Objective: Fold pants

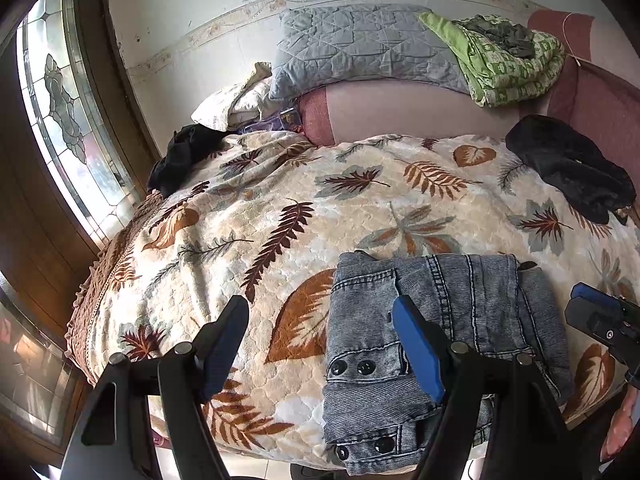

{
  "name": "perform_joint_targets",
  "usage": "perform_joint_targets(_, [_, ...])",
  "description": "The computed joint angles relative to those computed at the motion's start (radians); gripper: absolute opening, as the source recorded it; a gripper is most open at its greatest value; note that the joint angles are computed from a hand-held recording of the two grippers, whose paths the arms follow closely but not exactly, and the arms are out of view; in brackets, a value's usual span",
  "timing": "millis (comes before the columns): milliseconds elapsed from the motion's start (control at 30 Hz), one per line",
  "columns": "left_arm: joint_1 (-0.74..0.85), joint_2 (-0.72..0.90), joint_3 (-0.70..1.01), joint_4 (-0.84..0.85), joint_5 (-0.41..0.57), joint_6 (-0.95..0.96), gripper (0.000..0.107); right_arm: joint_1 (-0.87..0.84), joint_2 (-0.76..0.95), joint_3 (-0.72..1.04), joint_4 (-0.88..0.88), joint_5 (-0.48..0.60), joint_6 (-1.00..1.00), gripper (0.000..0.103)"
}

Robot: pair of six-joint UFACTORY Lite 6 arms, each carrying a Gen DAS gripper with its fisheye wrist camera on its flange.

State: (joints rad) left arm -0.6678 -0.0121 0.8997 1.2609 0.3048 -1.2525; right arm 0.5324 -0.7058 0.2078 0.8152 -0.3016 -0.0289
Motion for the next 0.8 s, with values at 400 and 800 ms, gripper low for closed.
perform_joint_targets(400, [-0.001, 0.0, -0.001, 0.004, 0.005, -0.005, 0.075, -0.01, 0.033, 0.01, -0.063, 0.0, 0.054, 0.058])
perform_joint_targets(800, [-0.002, -0.011, -0.011, -0.003, 0.008, 0.002, 0.075, -0.014, 0.031, 0.005, -0.08, 0.001, 0.067, 0.058])
